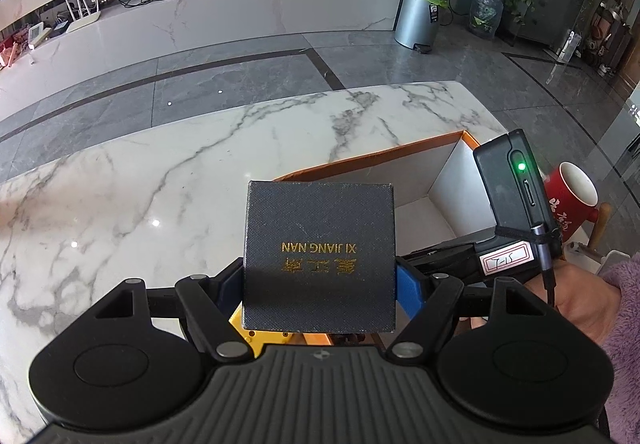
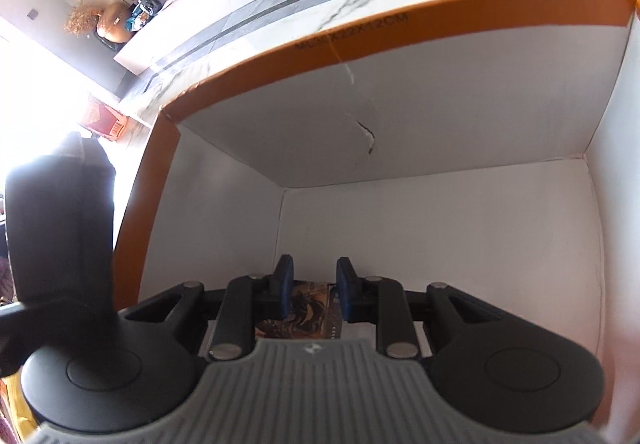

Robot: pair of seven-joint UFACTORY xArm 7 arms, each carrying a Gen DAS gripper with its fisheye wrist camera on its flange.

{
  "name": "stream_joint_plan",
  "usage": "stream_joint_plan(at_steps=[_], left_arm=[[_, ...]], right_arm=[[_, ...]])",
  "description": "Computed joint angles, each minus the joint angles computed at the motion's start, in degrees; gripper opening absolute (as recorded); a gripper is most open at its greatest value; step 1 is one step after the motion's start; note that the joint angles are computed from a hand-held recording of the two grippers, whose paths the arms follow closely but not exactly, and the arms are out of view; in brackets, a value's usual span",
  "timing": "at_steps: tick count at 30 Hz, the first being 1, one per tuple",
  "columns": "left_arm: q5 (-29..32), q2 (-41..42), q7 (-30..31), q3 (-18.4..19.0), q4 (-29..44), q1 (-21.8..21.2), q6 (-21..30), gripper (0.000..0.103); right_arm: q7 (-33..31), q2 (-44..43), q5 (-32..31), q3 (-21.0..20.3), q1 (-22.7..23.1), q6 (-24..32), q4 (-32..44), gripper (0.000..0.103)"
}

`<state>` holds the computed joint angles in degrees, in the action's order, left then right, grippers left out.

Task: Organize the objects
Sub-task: 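Lower the PHOTO CARD box into the orange box and open the right gripper, then lower the black XI JIANG NAN box into the orange box and open the left gripper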

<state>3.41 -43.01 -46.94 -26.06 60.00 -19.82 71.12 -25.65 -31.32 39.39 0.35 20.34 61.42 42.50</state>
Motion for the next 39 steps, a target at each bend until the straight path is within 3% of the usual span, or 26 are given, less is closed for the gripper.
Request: stream_joint_plan(at_steps=[2,5,11,15,25,33,39], left_arm=[[0.0,0.1,0.4,-0.2,0.4,-0.3,-0.2,0.087],[-0.1,1.7,1.7,-0.8,1.6,-1.0,-0.6,0.087],[3.1,9.6,4.8,-4.2,5.5,-2.4,-2.0,0.087],[2.5,14.6,8.4,-2.3,5.5,-5.8,-2.9,0.087],[0.6,22.8,27.5,3.5,5.3,-12.8,-4.9,0.088],[-2.2,23.1,31.0,5.1,2.3,-13.8,-6.2,0.089],[-1.8,21.4,31.8,4.4,0.9,-14.0,-6.6,0.091]], right_arm=[[1.2,-0.7,-1.2,-0.1,-0.7,1.0,0.7,0.025],[1.7,-3.7,-7.9,1.0,-2.4,2.3,2.6,0.026],[-6.1,-11.2,-16.8,-1.9,-4.1,2.3,3.4,0.026],[-9.1,-14.1,-21.6,-2.4,-6.1,0.1,1.8,0.025],[-8.8,-15.2,-19.7,-4.0,-6.5,1.8,1.3,0.023],[-9.9,-17.6,-20.8,-1.9,-5.7,-0.4,-1.3,0.030],[-10.1,-18.4,-20.1,-2.8,-4.0,0.2,-1.5,0.030]])
